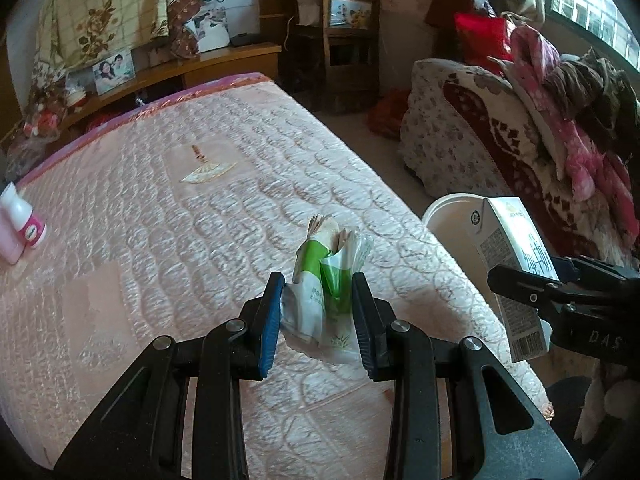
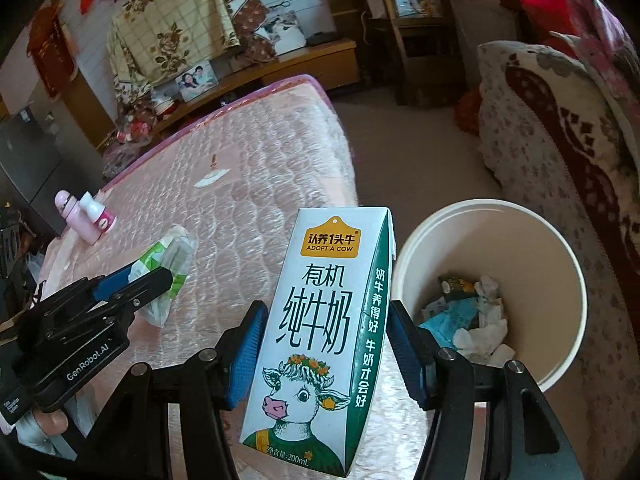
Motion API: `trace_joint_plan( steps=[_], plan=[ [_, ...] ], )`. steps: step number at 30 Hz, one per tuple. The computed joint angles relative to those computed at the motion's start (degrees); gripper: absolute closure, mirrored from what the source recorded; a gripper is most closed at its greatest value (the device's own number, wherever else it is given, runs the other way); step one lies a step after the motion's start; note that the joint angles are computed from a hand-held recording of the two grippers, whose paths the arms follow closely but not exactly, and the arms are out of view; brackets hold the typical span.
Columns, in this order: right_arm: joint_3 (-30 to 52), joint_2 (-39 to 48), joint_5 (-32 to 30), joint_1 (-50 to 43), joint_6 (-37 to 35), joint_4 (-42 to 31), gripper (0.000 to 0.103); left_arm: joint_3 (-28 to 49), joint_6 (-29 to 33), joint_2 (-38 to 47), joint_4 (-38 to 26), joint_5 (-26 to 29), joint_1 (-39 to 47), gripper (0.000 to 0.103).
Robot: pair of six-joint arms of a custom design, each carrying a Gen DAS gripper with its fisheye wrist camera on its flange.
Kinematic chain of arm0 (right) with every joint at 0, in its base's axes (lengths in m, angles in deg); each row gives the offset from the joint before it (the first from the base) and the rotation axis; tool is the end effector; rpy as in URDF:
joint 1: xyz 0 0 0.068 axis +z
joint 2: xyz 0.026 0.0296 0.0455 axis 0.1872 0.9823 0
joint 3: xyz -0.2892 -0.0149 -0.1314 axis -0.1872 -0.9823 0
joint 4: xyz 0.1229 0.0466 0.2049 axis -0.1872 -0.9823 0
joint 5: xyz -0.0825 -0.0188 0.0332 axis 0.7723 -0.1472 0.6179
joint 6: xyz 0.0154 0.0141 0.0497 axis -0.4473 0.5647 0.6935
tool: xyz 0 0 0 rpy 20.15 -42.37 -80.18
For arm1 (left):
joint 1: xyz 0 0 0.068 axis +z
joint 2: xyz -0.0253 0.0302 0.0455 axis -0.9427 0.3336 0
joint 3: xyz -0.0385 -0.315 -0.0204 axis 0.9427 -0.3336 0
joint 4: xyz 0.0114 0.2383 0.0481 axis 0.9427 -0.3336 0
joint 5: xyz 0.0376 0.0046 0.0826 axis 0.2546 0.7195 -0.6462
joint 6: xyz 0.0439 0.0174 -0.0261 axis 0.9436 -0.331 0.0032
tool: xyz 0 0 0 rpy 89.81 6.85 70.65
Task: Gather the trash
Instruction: 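Carry both items over the white bucket and open both tools to drop them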
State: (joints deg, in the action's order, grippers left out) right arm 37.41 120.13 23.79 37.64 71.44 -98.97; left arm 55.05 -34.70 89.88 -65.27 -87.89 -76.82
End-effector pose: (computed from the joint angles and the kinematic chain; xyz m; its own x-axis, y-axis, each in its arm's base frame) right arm 0.2932 0.1515 0.2495 -0.8412 -0.0468 -0.5387 -0.2179 0.9411 0.2584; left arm 0.2819 -0.0324 0.2479 -0.7681 0.0622 -0.6373 0.1131 0.9928 -0.0394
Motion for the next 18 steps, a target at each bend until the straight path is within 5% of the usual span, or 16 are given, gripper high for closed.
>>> trace_joint_plan(
  steps=[18],
  plan=[
    [-2.5, -2.5, -0.9, -10.6, -3.8, -1.7, 0.044, 6.9, -3.3, 7.3, 0.1, -2.0, -11.2, 0.072]
  ],
)
